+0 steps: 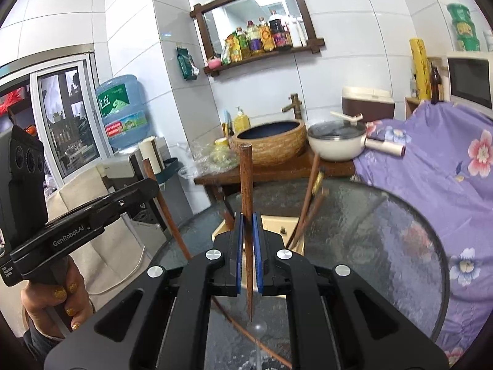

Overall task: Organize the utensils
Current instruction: 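Lower both brown chopsticks into the cream holder and open both grippers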

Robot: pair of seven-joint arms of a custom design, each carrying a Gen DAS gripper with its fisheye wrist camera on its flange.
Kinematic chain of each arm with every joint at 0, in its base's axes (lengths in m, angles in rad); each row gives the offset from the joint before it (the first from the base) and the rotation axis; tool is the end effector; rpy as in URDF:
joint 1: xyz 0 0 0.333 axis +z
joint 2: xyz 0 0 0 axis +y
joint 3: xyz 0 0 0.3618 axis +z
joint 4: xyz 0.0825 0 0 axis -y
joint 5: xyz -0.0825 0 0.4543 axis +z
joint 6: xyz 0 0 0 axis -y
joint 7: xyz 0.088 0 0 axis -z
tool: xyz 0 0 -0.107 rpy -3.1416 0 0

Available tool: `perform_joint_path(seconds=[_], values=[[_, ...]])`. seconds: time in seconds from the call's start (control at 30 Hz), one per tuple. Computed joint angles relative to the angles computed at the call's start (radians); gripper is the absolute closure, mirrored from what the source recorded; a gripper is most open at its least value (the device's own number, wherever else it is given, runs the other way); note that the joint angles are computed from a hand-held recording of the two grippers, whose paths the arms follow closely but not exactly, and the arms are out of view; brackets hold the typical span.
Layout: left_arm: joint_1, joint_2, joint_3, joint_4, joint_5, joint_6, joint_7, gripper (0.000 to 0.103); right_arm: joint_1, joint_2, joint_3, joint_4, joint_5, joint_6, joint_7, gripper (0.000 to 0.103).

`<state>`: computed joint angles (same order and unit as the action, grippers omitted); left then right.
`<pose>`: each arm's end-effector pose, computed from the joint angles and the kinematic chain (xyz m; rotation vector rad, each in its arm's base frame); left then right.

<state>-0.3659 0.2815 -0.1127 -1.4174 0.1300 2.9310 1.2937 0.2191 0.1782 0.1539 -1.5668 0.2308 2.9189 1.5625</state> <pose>0.6872 -0.3481 0.7297 -1.3244 1.7640 -1.3962 0.6975 0.2446 0.7161 -1.5298 1.2905 -0.5655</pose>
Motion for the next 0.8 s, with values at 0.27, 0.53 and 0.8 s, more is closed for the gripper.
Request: perform_joint_path(seconds=[0.27, 0.53, 0.8], values=[[-0.027, 0.117, 0.041, 0.249, 0.052, -0.114, -0.058, 0.098, 0.037, 0.097, -0.042, 0.208, -0.151, -0.054, 0.116, 0.096], [-0.036, 0.2, 0.065, 0.399, 0.087, -0.194, -0.094, 0.098, 0.07, 0.207, -0.092, 0.38, -0.275, -0.095, 0.234, 0.096], [-0.018, 0.205, 0.063, 0.389, 0.096, -0.221, -0.107, 0.098, 0.089, 0.289, -0.129, 0.478, -0.381, -0.059, 0.333, 0.096]])
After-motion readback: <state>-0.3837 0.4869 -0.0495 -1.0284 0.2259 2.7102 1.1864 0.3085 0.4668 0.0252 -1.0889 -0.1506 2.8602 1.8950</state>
